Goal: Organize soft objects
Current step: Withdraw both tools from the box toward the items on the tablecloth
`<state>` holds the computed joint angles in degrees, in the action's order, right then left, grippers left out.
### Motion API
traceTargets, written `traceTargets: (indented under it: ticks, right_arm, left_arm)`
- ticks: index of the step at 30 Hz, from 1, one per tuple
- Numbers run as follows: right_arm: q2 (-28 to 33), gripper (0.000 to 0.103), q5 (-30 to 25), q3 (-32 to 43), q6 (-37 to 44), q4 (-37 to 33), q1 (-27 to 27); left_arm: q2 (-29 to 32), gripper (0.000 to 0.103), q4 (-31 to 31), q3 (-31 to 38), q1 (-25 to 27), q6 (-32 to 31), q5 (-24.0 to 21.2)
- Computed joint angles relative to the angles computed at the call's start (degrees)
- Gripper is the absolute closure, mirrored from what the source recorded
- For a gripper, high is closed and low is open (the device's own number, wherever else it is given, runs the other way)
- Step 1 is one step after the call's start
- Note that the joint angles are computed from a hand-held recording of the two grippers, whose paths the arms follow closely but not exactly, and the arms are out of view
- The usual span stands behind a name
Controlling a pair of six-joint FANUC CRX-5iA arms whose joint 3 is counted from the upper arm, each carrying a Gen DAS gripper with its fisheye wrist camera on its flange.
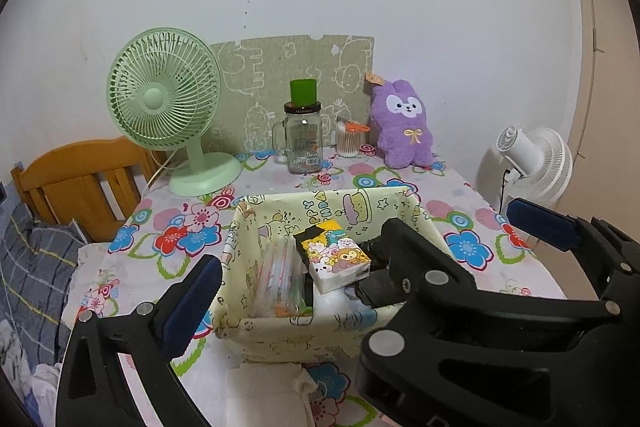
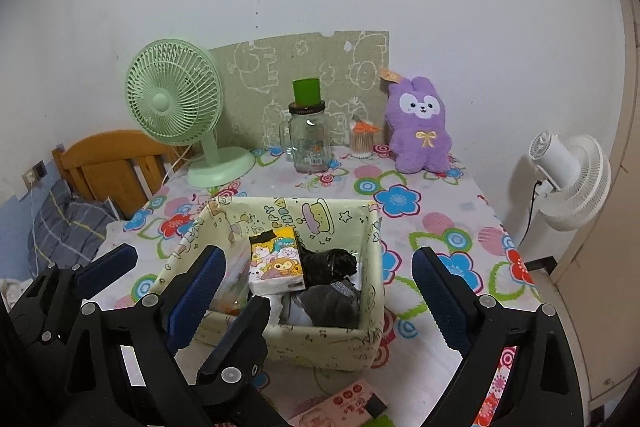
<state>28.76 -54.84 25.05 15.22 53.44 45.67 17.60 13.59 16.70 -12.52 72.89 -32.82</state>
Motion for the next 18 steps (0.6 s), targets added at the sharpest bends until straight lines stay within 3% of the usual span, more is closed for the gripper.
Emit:
traceTargets:
  ticks: [18]
  right_arm:
    - [-4.5,0.006,-3.2,-5.6,-4.3,3.5,3.4]
  left_arm:
    - [-6.4,0.0,3.7,-8.2,0.0,-3.4,3.3]
